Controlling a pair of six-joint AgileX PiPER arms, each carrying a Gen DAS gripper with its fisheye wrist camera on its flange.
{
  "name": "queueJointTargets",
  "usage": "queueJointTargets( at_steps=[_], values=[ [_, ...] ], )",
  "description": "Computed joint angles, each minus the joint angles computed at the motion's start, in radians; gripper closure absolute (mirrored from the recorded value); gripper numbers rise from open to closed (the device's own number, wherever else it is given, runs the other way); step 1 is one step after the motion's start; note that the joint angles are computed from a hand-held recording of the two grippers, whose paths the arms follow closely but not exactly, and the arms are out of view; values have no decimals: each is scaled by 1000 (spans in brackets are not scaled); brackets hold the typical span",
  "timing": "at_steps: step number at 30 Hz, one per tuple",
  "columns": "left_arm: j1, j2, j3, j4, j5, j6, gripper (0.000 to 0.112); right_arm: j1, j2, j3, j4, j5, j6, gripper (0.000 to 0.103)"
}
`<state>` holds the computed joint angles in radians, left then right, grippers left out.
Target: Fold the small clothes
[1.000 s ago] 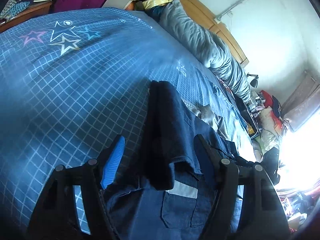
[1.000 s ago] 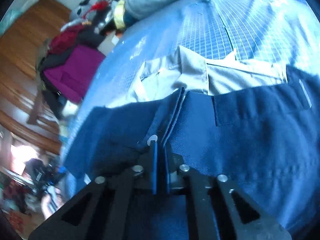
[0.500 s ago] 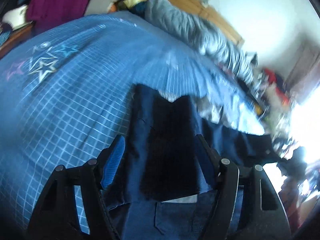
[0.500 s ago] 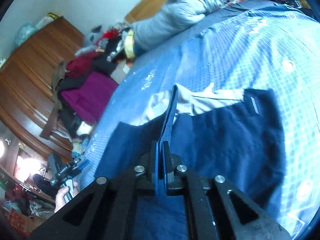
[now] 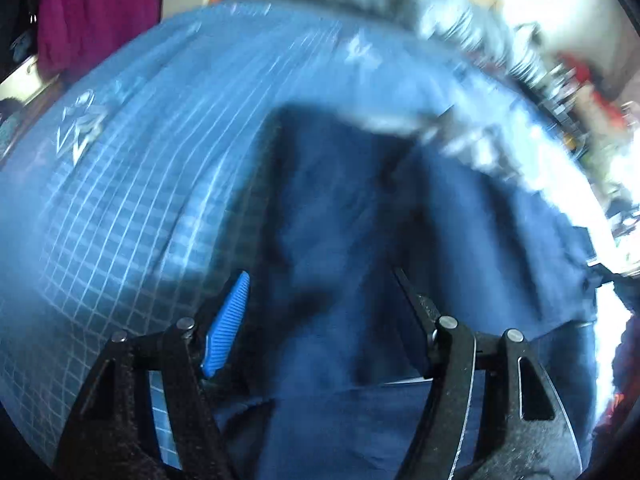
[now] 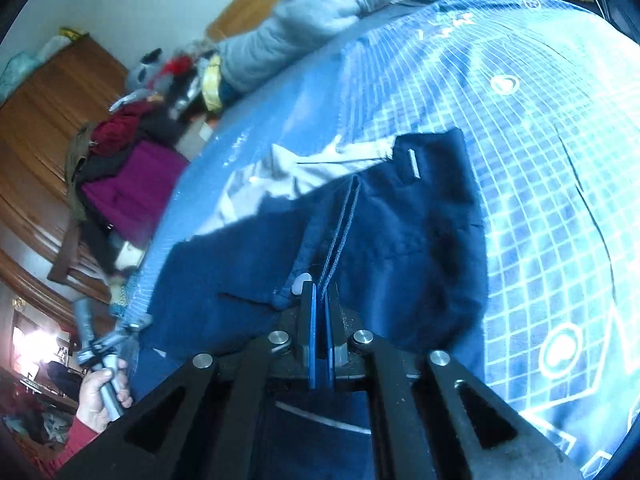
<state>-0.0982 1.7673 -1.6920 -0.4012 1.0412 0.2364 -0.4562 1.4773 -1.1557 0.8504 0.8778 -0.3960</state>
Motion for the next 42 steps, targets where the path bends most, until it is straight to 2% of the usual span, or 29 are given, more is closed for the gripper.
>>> queueJointTargets(
  at_steps=[1, 3, 5, 7, 10, 13, 15, 17, 20, 23, 24, 27, 28, 30, 34, 38, 42],
  values=[
    [-5, -19, 17, -28, -15, 27, 43, -8, -5, 16, 15, -4, -15, 98],
    [-43, -31, 31, 4, -37, 34, 40, -15, -20, 46, 39, -16, -43, 98],
    [-108, 25, -19, 151, 3, -36, 39, -23, -23, 65, 59, -13, -65, 98],
    [-138, 47, -12, 228, -6, -62, 40, -13, -10, 54, 18, -3, -43, 96],
    [-93, 11, 1, 107, -11, -22, 40, 36, -77, 33, -196, -72, 124, 89],
    [-39, -36, 34, 14, -22, 1, 40, 64, -156, 12, -268, -144, 181, 85],
    [-16, -46, 56, -23, -25, 8, 39, 96, -116, -40, -216, -131, 121, 85],
    [-9, -39, 68, -6, -21, -15, 39, 142, -24, -90, -153, -103, 48, 85],
    [7, -51, 81, 8, 17, -32, 39, 206, 121, -139, -239, -46, 105, 85],
    [93, -125, 176, -68, 8, 7, 39, 182, 93, -74, -203, -60, 80, 88],
    [120, -149, 213, -91, -22, 16, 39, 181, 70, -69, -229, -62, 97, 87],
    [174, -192, 246, -112, -58, 22, 40, 171, -14, -28, -237, -100, 82, 68],
    [167, -195, 246, -113, -64, 29, 40, 162, -30, -18, -226, -101, 70, 66],
    [120, -191, 229, -68, -65, 17, 40, 153, -36, -6, -223, -100, 67, 66],
    [-7, -139, 167, 127, -33, -54, 40, 145, -36, 21, -221, -99, 106, 65],
    [-47, -122, 182, 260, -45, -150, 40, 154, -59, 38, -200, -108, 76, 65],
    [-65, -77, 185, 319, -73, -227, 41, 241, -62, -3, -224, -122, 108, 65]
  ],
)
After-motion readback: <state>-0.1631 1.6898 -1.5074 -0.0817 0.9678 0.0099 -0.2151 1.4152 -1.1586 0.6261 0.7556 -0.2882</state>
